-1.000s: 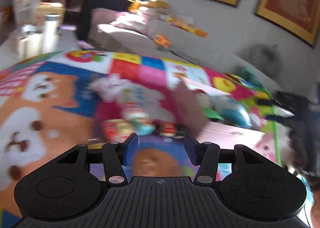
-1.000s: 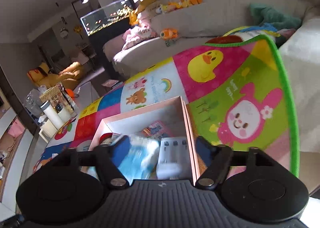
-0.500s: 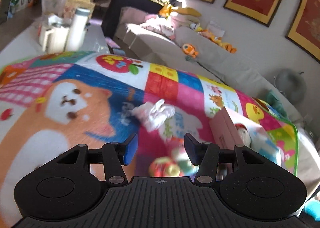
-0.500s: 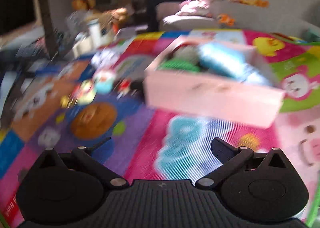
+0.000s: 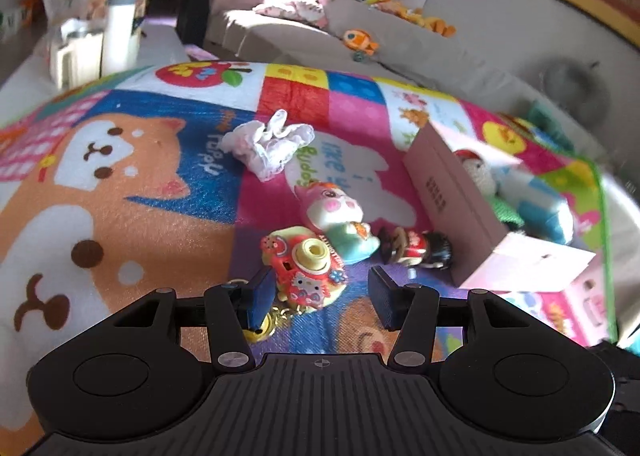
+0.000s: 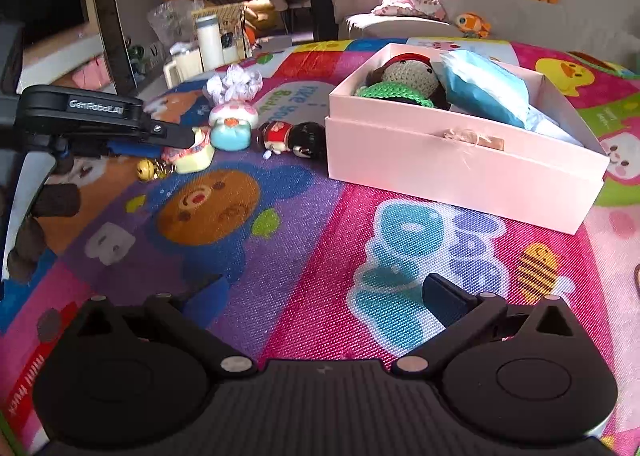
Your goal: Organize objects
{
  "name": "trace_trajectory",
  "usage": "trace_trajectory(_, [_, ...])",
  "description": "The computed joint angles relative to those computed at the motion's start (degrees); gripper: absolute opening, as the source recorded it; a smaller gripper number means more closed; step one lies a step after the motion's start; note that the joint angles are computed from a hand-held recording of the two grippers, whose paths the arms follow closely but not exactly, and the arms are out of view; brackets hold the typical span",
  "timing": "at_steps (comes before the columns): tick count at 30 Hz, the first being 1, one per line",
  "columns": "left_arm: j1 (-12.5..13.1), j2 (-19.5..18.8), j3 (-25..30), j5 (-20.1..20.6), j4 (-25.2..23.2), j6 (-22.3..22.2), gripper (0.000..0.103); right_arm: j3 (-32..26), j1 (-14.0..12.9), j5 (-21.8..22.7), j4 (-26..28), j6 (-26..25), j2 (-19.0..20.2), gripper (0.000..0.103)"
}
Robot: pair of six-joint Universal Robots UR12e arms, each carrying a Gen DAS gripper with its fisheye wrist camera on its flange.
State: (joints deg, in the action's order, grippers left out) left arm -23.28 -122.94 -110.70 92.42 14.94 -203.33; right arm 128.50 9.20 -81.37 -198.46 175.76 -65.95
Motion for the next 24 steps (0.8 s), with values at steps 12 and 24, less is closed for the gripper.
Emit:
trace_trajectory(12, [-1.46, -1.85, 2.02, 6.20, -0.84, 4.80, 0.051, -0.16, 0.78, -2.07, 0.93, -2.07, -0.17, 0.103])
trace_trajectory(24, [2.00, 0.95, -8.32, -0.39, 11.91, 2.13, 0.050, -5.85, 1.47, 1.28, 9.64, 1.22, -2.47, 0.103])
